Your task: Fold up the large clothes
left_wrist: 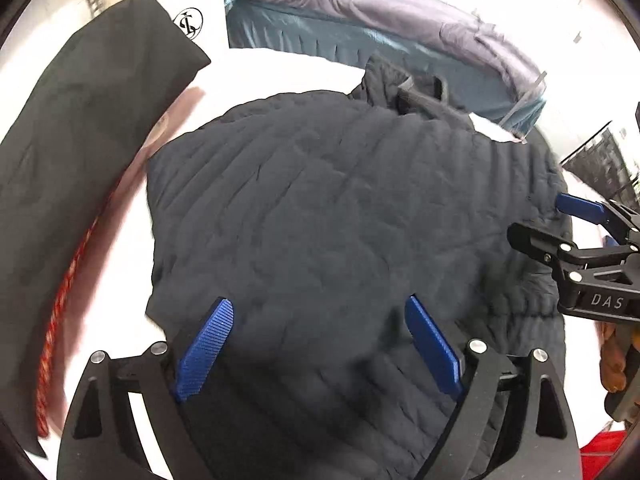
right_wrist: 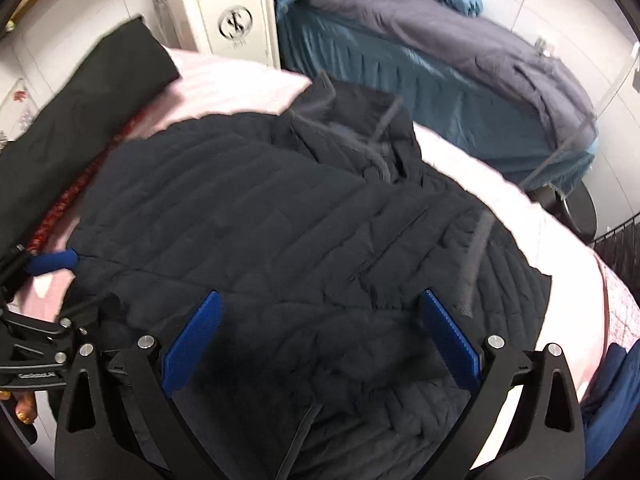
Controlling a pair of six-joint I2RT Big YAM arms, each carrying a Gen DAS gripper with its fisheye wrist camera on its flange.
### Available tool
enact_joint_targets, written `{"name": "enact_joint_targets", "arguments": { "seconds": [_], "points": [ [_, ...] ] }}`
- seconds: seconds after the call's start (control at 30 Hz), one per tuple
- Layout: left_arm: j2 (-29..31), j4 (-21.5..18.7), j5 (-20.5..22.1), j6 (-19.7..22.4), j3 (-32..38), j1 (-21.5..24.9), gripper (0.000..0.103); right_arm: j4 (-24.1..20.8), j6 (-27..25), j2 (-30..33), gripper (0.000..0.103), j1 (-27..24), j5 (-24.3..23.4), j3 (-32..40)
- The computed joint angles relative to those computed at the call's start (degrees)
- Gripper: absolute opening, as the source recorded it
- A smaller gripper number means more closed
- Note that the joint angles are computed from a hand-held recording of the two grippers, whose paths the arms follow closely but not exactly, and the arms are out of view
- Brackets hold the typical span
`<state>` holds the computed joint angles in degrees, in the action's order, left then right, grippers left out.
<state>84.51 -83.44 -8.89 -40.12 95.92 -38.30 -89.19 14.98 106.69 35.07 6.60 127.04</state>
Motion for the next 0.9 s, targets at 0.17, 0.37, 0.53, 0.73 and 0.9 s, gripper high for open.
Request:
{"name": "enact_joint_targets", "arguments": {
  "seconds": [0.17,0.37,0.53,0.73,0.9],
  "points": [
    [2.4,0.3,3.8,1.3,-0.5,2.3,0.092,-4.8,8.8,3.1,0.098,-3.8,-5.2,-2.0],
    [5.6,-0.1,4.1,3.5,0.6,2.4,0.097,1.6,10.1,-0.7,0.098,-5.6,-10.7,-11.5],
    [8.7,-1.2,4.2,3.4,3.1,2.8,0.098,0.3,10.1,2.7,0.099,-6.6,-12.5,-8.4],
    [10.9,-0.8,3.5,3.4,4.2,3.1,0.098,-0.4,11.9,5.2,0.099,-5.4,-9.9,-6.4],
    [9.9,1.7,2.6,3.8,2.9,2.8,0.098,2.1,14.1,3.6,0.099,-2.5,-8.1,-8.1]
  ]
}}
